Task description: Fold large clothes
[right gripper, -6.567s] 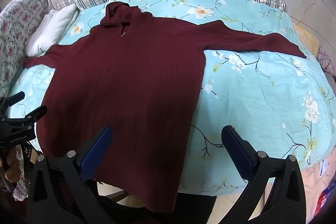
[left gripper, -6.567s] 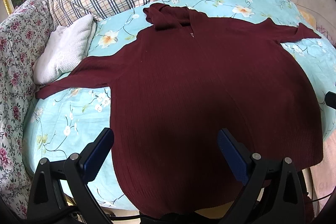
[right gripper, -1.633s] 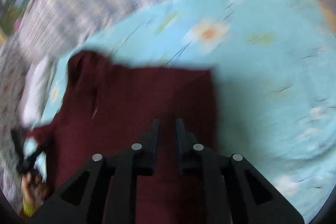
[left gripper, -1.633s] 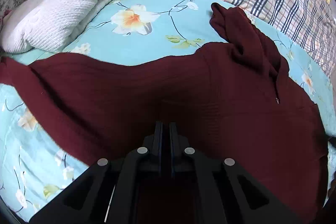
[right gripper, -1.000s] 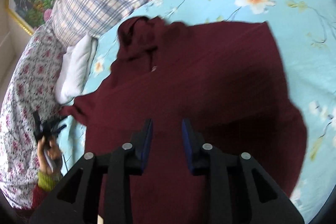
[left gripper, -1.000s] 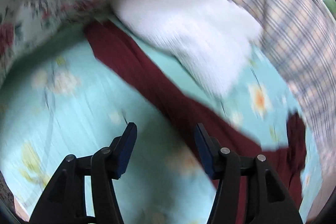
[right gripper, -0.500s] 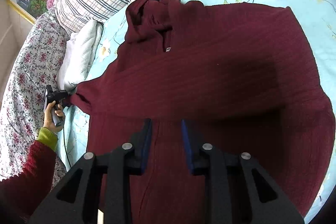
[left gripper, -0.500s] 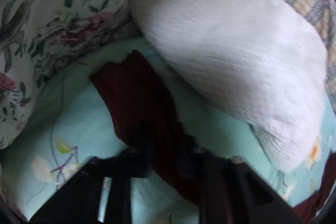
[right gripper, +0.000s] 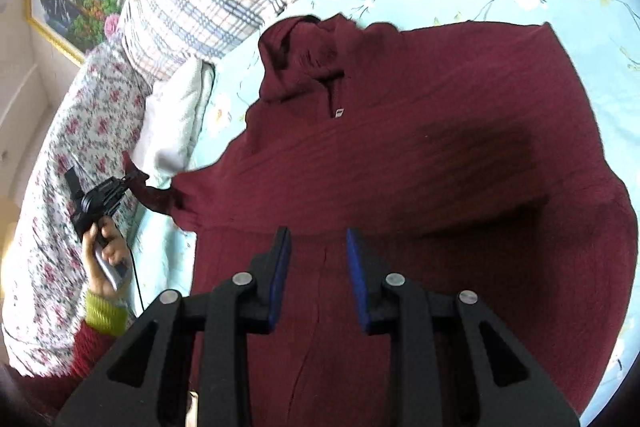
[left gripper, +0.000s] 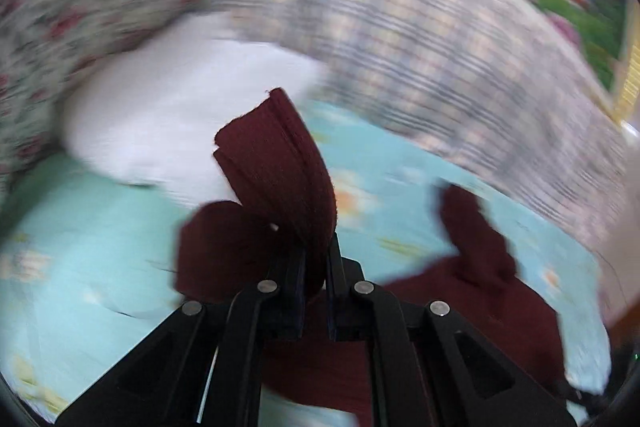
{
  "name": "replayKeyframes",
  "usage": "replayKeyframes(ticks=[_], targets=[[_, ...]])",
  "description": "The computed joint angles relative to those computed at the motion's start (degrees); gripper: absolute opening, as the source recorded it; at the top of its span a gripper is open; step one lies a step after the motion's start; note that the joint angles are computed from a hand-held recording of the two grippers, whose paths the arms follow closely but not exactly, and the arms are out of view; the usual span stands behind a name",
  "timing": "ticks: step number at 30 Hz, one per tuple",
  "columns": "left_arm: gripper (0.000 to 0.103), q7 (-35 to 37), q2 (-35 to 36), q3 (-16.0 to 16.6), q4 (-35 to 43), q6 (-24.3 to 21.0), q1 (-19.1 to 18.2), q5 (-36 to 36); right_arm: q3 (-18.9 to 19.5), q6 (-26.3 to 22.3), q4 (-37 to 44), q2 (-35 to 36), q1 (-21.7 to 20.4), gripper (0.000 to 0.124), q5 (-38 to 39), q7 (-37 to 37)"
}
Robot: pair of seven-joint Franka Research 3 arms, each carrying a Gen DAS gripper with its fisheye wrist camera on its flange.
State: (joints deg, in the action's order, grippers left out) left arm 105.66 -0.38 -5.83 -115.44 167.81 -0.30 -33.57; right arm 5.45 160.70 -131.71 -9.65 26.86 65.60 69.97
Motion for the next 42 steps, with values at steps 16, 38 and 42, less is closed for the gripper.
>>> replayKeyframes(ticks=[16, 38, 42], targets=[[0.011, 5.39, 11.32, -11.34, 3.7, -5.11, -14.39, 14.19, -3.33, 4.66, -5.3, -4.84, -1.33, 0.03, 10.03, -2.98], [0.049, -12.78, -10.61, -4.75, -23.69, 0.55, -1.22, 16.18, 1.0, -0.45, 10.96, 14.58, -6.72, 0.039, -13.8, 12.98], [0.049, -14.87, -9.31, -2.63, -23.39, 0.75, -3.15, 19.27, 1.79, -1.33, 13.33, 17.35, -6.52, 0.029, -20.0, 16.01]])
